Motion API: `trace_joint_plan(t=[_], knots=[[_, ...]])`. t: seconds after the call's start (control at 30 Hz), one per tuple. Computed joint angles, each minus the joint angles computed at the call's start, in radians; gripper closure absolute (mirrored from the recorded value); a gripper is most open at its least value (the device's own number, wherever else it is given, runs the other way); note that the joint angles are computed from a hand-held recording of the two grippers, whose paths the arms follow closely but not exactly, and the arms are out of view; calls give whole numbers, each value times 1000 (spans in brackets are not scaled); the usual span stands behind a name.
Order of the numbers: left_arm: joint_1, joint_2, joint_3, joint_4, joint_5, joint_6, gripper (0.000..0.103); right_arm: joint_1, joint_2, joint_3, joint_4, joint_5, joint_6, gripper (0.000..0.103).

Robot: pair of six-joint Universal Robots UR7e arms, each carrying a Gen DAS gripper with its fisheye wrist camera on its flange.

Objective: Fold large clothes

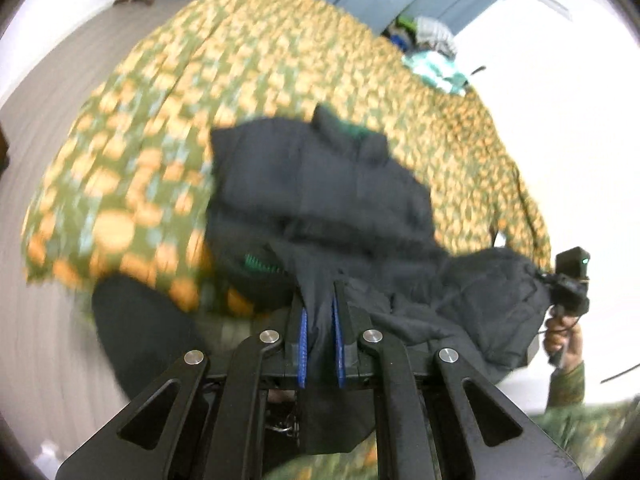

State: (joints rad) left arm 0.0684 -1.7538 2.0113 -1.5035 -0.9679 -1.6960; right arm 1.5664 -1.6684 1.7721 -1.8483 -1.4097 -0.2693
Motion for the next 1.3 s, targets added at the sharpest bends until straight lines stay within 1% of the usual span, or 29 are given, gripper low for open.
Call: trace_joint_plan(t=[0.03,0.1,0.13,0.2,0.23,0.3,0.33,0.4,0.5,0.57,0.67,0.7,0.73,0.77,0.8,0.83,0.9,0.93,0.97,1.0,1.03,1.07,1.13,1.2,1.23,1.3], knots=[[25,8,-3,-26,20,41,94,1,44,-15,-51,9,10,88],[133,34,0,-151,67,171,94,-6,112,-36,-124,29,32,88],[168,39,5,-198,76,219,94,-12,163,-58,-170,39,46,88],[280,87,-5,-311,102,352,94,-20,237,-92,-236,38,65,88],[308,103,-13,-332,105,381,94,-26,285,-116,-271,36,81,88],[406,154,-23,-419,109,470,94,-38,345,-140,-319,25,102,88],[432,164,-24,-443,103,493,93,-44,385,-163,-336,18,112,88],[502,202,-28,-496,102,544,92,-50,434,-191,-359,-8,129,88],[559,238,-29,-508,108,572,88,-66,497,-220,-383,-38,162,88],[576,250,-27,-514,104,575,83,-76,523,-228,-394,-43,175,88],[594,246,-13,-560,79,586,70,-83,542,-229,-414,-41,197,87],[593,242,-12,-571,73,586,59,-84,547,-229,-420,-40,208,87],[591,234,-9,-586,70,590,40,-83,551,-233,-418,-40,215,85],[581,223,-5,-606,77,599,31,-83,556,-237,-417,-40,221,83],[566,212,-4,-616,99,603,20,-80,560,-244,-410,-41,229,82],[555,207,-7,-625,114,608,14,-76,561,-250,-401,-45,234,79],[529,177,3,-687,131,648,11,-72,566,-265,-386,-45,244,71],[523,171,6,-701,136,657,8,-70,563,-268,-383,-36,252,62],[512,161,4,-692,151,657,7,-70,559,-270,-380,-24,253,40],[500,151,2,-662,167,650,7,-67,550,-266,-388,-15,252,27],[498,147,0,-643,173,650,7,-61,537,-253,-427,-16,242,7],[492,139,3,-612,180,648,7,-57,531,-247,-450,-18,230,0],[494,125,17,-580,171,662,7,-48,512,-237,-478,-21,193,0],[499,117,35,-538,150,678,7,-19,504,-235,-475,-87,135,0],[507,116,49,-528,132,692,7,7,503,-231,-458,-143,72,0],[530,133,63,-530,111,713,7,50,507,-208,-456,-229,-41,0]])
